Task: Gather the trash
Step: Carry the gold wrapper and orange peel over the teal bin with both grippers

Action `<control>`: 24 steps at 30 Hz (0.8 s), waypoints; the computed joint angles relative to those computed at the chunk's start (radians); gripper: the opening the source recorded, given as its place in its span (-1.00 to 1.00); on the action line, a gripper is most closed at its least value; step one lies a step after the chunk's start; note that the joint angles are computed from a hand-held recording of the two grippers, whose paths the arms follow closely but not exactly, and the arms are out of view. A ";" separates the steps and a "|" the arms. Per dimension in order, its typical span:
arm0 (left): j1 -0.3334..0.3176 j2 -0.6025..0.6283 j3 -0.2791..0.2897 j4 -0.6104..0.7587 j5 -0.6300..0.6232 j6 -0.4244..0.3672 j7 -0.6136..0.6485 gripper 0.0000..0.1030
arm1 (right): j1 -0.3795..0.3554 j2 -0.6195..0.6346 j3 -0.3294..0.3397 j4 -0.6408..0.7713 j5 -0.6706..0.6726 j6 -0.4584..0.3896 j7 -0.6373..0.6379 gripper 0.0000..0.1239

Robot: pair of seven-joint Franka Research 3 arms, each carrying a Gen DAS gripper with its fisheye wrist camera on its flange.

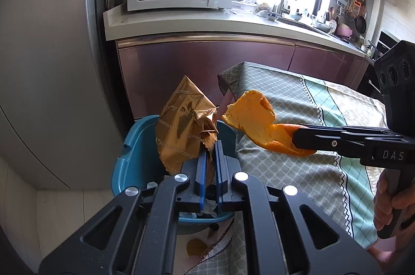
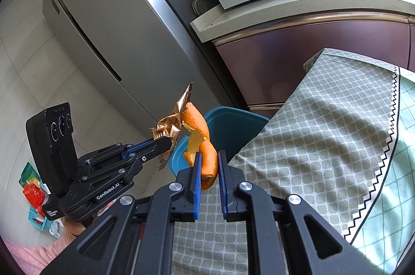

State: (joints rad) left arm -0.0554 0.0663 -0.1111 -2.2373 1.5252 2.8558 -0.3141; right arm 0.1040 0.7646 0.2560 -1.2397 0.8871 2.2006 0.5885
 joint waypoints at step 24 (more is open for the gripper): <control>-0.014 0.106 0.034 0.076 -0.042 0.025 0.021 -0.87 | 0.062 0.206 -0.001 0.307 -0.154 -0.073 0.194 -0.83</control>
